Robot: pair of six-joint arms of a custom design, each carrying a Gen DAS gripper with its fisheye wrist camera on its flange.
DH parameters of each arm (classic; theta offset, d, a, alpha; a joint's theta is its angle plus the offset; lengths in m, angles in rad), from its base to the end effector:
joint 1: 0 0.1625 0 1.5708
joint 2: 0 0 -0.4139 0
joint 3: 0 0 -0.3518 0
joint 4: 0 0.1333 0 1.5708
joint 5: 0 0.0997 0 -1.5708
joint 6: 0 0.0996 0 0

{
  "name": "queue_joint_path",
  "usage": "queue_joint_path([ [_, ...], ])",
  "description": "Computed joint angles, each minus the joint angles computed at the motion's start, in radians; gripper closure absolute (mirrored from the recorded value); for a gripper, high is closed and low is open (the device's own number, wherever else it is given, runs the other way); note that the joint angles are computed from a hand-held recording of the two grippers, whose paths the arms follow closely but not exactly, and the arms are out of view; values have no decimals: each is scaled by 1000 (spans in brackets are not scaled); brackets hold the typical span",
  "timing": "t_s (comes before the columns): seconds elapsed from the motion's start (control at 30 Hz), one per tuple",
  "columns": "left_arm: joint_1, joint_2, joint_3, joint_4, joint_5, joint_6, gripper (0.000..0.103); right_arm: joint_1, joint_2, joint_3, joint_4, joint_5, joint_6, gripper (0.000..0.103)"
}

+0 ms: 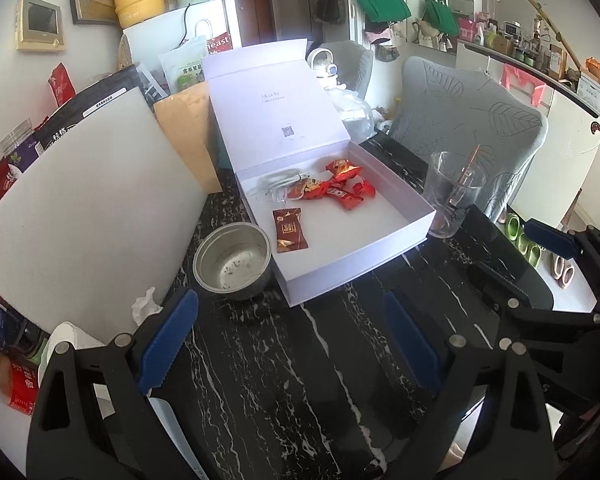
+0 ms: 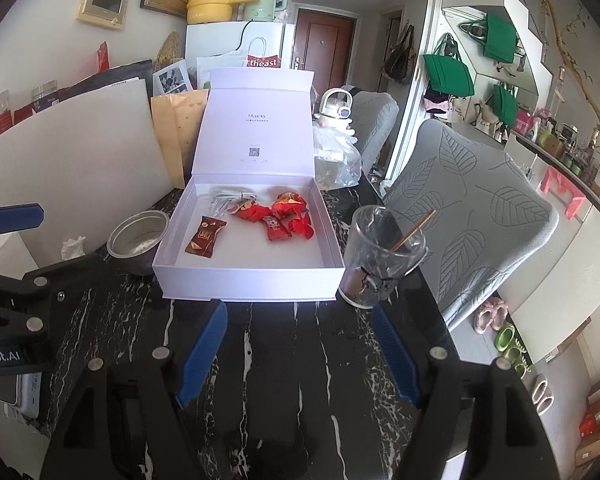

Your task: Organize objects

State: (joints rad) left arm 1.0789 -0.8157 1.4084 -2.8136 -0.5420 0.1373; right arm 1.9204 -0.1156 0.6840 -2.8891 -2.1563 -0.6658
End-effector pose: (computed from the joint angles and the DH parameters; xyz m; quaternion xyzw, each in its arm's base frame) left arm -0.1313 -0.7079 0.2868 0.1059 0.8331 -0.3559 0.4099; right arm 0.3603 -0.7597 0.0281 0.3408 -0.8299 0.3040 0.3204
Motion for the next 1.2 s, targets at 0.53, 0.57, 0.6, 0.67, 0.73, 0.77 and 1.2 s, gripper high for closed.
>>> queue_joint_path([
  [0.53,17,-23,108,-8,6,-70,9,-5,-36,129,-83,11,-23,27],
  [0.57,18,-25,113,-11,-3,-72,9,-4,-33,128,-83,10,-27,27],
  [0.6,21,-31,118,-7,-20,-76,9,-4,-30,126,-84,8,-31,27],
  [0.67,24,-35,123,-6,-33,-84,9,-4,-28,127,-88,10,-35,27],
  [0.73,25,-33,125,-20,-26,-75,9,-4,-26,127,-87,12,-39,27],
  [0.77,26,-32,126,-25,-22,-72,9,-4,-25,127,-86,12,-41,27],
  [1.2,53,-28,111,-11,-37,-79,9,-5,-8,99,-68,-8,-24,27],
])
